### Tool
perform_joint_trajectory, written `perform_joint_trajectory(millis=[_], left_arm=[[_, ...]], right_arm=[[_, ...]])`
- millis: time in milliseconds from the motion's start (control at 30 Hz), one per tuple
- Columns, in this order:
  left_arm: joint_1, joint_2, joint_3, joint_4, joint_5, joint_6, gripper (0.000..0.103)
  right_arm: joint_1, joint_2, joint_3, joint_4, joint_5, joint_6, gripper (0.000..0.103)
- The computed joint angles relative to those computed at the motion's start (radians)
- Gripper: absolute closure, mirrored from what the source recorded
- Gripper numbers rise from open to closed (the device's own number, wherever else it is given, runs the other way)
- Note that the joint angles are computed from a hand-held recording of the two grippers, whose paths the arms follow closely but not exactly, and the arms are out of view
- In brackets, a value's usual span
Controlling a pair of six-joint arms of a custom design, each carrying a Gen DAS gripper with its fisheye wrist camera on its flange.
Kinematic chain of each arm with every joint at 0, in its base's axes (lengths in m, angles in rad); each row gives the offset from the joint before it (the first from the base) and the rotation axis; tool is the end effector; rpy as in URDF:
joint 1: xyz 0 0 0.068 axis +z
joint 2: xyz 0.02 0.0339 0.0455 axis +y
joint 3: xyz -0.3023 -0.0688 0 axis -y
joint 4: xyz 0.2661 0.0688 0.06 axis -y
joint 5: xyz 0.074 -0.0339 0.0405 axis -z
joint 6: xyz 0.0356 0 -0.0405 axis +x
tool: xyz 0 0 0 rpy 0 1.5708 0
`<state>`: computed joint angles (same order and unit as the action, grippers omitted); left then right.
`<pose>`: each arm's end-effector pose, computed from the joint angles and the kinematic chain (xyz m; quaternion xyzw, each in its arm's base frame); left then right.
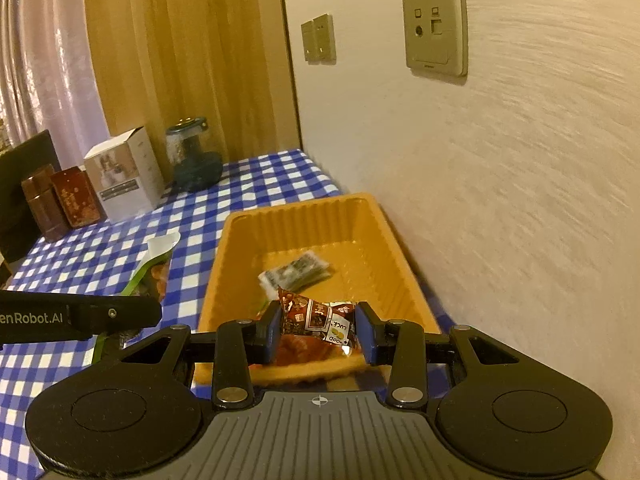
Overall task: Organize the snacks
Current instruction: 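Carry the white snack and brown candy over the orange tray with both tools, then open the left tool to drop the white snack while the right tool drops the brown candy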
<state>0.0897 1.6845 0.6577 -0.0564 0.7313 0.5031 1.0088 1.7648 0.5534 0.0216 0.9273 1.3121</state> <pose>0.2914 0.0023 0.1284 0.2705 0.8693 -0.2660 0.3169 0.1645 0.2078 0.0936 0.2164 0.8554 -0.0199 0.4702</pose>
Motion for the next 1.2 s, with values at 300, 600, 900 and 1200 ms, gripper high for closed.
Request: perform_joint_trajectory(millis=[300, 600, 900, 1200], left_arm=[[-0.103, 0.079, 0.042, 0.092, -0.049, -0.116, 0.077], [-0.164, 0.156, 0.099, 0.145, -0.084, -0.179, 0.077], [-0.201, 0.242, 0.150, 0.193, -0.100, -0.213, 0.077], [-0.222, 0.318, 0.185, 0.229, -0.112, -0.229, 0.077]], right_arm=[[-0.137, 0.007, -0.081, 0.240, -0.057, -0.191, 0.064], [-0.237, 0.053, -0.104, 0.398, -0.119, -0.317, 0.064], [-0.328, 0.112, -0.106, 0.513, -0.180, -0.397, 0.064], [-0.389, 0.169, -0.086, 0.575, -0.222, -0.437, 0.064]])
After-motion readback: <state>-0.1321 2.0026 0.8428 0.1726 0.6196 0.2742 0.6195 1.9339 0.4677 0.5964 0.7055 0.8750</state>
